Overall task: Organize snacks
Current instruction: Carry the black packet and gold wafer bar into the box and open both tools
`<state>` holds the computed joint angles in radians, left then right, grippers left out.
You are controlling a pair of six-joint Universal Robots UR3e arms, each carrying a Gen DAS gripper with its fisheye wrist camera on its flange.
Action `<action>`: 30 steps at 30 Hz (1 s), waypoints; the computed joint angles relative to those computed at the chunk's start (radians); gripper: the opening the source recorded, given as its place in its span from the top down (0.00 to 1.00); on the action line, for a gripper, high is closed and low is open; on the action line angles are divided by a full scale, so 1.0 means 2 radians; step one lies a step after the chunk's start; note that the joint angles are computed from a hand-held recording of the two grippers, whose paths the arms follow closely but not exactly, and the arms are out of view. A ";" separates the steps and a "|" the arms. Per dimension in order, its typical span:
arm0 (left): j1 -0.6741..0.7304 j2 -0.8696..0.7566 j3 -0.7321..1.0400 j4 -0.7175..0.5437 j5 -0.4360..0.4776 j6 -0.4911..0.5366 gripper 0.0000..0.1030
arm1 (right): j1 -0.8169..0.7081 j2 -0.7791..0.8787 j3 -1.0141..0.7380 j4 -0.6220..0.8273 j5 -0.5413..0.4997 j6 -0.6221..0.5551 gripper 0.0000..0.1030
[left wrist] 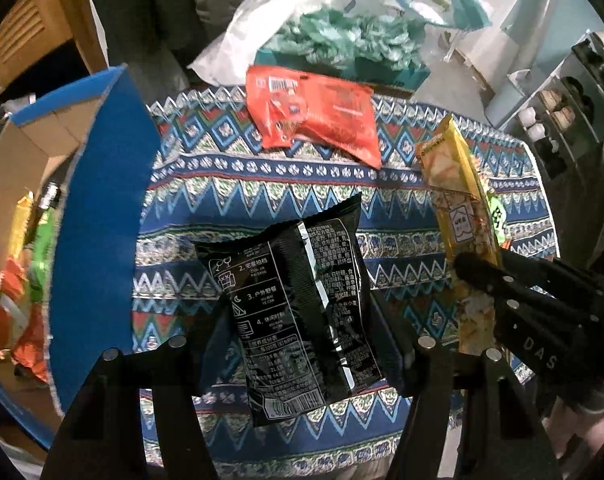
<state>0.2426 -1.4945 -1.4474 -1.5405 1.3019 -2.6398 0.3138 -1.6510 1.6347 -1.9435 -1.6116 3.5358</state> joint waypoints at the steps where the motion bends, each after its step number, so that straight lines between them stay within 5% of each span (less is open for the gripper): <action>1: 0.005 0.003 0.005 -0.005 -0.003 0.005 0.36 | 0.001 -0.002 -0.004 0.003 0.000 -0.001 0.73; 30: 0.185 0.039 0.109 -0.102 -0.079 0.137 0.36 | 0.123 0.188 -0.364 0.089 -0.026 0.024 0.73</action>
